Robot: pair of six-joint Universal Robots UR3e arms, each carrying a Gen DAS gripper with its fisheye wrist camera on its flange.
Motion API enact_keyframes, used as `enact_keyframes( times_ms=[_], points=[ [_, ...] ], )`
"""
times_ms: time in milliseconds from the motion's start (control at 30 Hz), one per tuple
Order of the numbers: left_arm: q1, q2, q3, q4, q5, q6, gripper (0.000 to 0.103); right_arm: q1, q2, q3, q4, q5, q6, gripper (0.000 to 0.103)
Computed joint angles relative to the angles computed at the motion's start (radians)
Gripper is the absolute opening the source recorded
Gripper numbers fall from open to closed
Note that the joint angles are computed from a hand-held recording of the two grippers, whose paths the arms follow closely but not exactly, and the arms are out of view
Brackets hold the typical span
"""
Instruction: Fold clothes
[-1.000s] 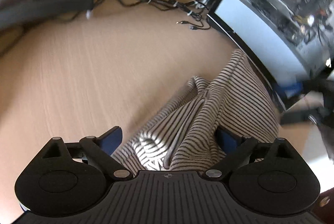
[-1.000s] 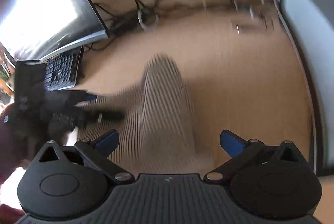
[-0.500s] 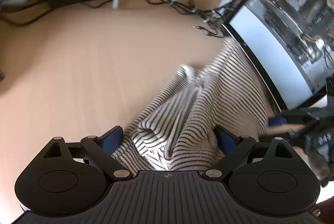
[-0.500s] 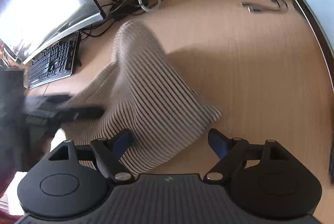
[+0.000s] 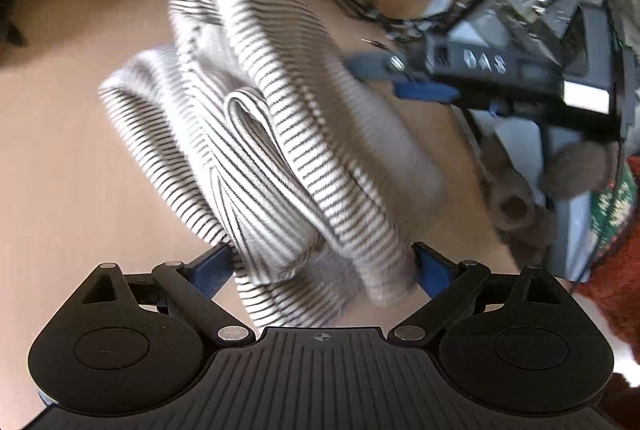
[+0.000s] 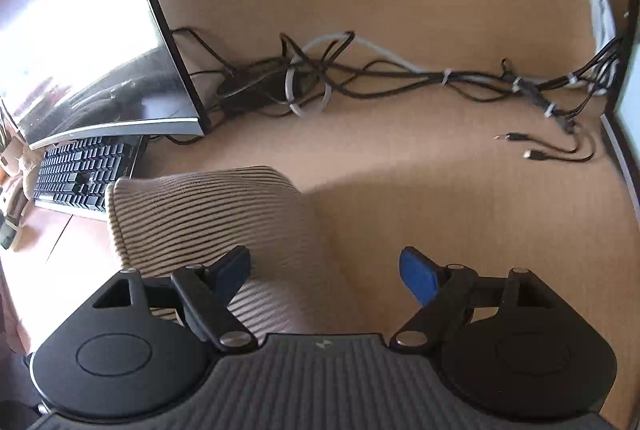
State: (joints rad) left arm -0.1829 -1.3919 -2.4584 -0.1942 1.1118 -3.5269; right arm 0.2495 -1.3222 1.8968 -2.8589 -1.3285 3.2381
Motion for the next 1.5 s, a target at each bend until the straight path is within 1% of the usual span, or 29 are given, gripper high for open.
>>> enact_keyframes(
  times_ms=[67, 133, 200, 300, 333, 367, 433, 500, 567, 600, 633, 700, 767, 833, 933, 1000, 1033, 1067, 1100, 1133, 1200, 1233, 1267, 1300, 1367, 1400, 1433, 1467, 1500],
  points=[
    [-0.038, -0.025, 0.016, 0.023, -0.006, 0.000, 0.096, -0.002, -0.055, 0.059, -0.015, -0.031, -0.035, 0.086],
    [-0.041, 0.007, 0.013, 0.007, -0.010, 0.016, 0.096, -0.004, -0.103, 0.121, -0.034, -0.057, -0.061, 0.086],
    [-0.007, 0.089, -0.006, -0.042, -0.026, 0.034, 0.096, 0.001, -0.139, 0.176, -0.051, -0.077, -0.068, 0.087],
    [0.100, 0.271, -0.062, -0.131, -0.070, 0.056, 0.096, 0.023, -0.186, 0.251, -0.069, -0.101, -0.090, 0.088],
    [0.129, 0.311, -0.061, -0.158, -0.064, 0.061, 0.096, 0.038, -0.189, 0.266, -0.077, -0.115, -0.099, 0.088],
    [0.143, 0.324, -0.047, -0.168, -0.036, 0.061, 0.096, 0.063, -0.175, 0.273, -0.100, -0.142, -0.103, 0.089],
    [0.124, 0.264, 0.005, -0.134, 0.059, 0.049, 0.096, 0.112, -0.141, 0.276, -0.146, -0.198, -0.108, 0.092],
    [0.060, 0.169, 0.063, -0.081, 0.203, 0.022, 0.096, 0.164, -0.111, 0.266, -0.190, -0.276, -0.116, 0.096],
    [-0.008, 0.067, 0.114, -0.047, 0.372, 0.004, 0.096, 0.214, -0.103, 0.258, -0.233, -0.360, -0.139, 0.096],
    [-0.021, 0.041, 0.124, -0.046, 0.412, 0.001, 0.096, 0.239, -0.103, 0.265, -0.280, -0.400, -0.154, 0.096],
    [-0.017, 0.031, 0.120, -0.045, 0.418, -0.001, 0.097, 0.261, -0.103, 0.268, -0.325, -0.426, -0.171, 0.097],
    [-0.006, 0.027, 0.094, -0.031, 0.416, 0.004, 0.098, 0.298, -0.096, 0.270, -0.409, -0.434, -0.217, 0.100],
    [-0.032, 0.002, 0.092, -0.012, 0.452, -0.001, 0.098, 0.333, -0.079, 0.254, -0.441, -0.402, -0.246, 0.100],
    [-0.036, -0.002, 0.079, -0.001, 0.459, -0.015, 0.098, 0.388, -0.021, 0.216, -0.454, -0.390, -0.279, 0.099],
    [-0.023, 0.016, 0.050, 0.013, 0.445, -0.040, 0.098, 0.472, 0.121, 0.128, -0.469, -0.442, -0.364, 0.087],
    [-0.011, 0.058, 0.035, -0.002, 0.438, -0.052, 0.098, 0.486, 0.165, 0.082, -0.409, -0.455, -0.398, 0.065],
    [-0.006, 0.081, 0.029, -0.012, 0.436, -0.058, 0.097, 0.486, 0.169, 0.078, -0.396, -0.462, -0.403, 0.062],
    [0.000, 0.104, 0.024, -0.023, 0.434, -0.065, 0.097, 0.483, 0.165, 0.094, -0.414, -0.469, -0.408, 0.061],
    [0.005, 0.125, 0.016, -0.032, 0.432, -0.072, 0.097, 0.478, 0.147, 0.118, -0.437, -0.471, -0.407, 0.057],
    [0.009, 0.145, 0.008, -0.039, 0.432, -0.081, 0.097, 0.475, 0.126, 0.142, -0.459, -0.479, -0.401, 0.055],
    [0.034, 0.199, -0.028, -0.053, 0.404, -0.087, 0.097, 0.486, 0.118, 0.170, -0.518, -0.527, -0.411, 0.056],
    [0.043, 0.212, -0.043, -0.054, 0.390, -0.091, 0.096, 0.494, 0.142, 0.163, -0.534, -0.550, -0.429, 0.059],
    [0.041, 0.207, -0.049, -0.046, 0.384, -0.099, 0.096, 0.502, 0.166, 0.155, -0.548, -0.573, -0.447, 0.072],
    [0.033, 0.192, -0.051, -0.032, 0.382, -0.109, 0.095, 0.507, 0.191, 0.146, -0.559, -0.588, -0.461, 0.078],
    [0.013, 0.153, -0.053, 0.002, 0.373, -0.128, 0.091, 0.487, 0.238, 0.130, -0.566, -0.561, -0.455, 0.078],
    [0.003, 0.131, -0.051, 0.019, 0.367, -0.137, 0.088, 0.475, 0.246, 0.137, -0.589, -0.548, -0.449, 0.073],
    [-0.003, 0.113, -0.050, 0.031, 0.356, -0.144, 0.082, 0.460, 0.234, 0.149, -0.601, -0.532, -0.451, 0.068],
    [-0.007, 0.096, -0.049, 0.040, 0.341, -0.151, 0.074, 0.441, 0.203, 0.167, -0.603, -0.514, -0.462, 0.048],
    [-0.010, 0.079, -0.048, 0.049, 0.326, -0.158, 0.070, 0.421, 0.170, 0.184, -0.602, -0.494, -0.473, 0.034]
  ],
)
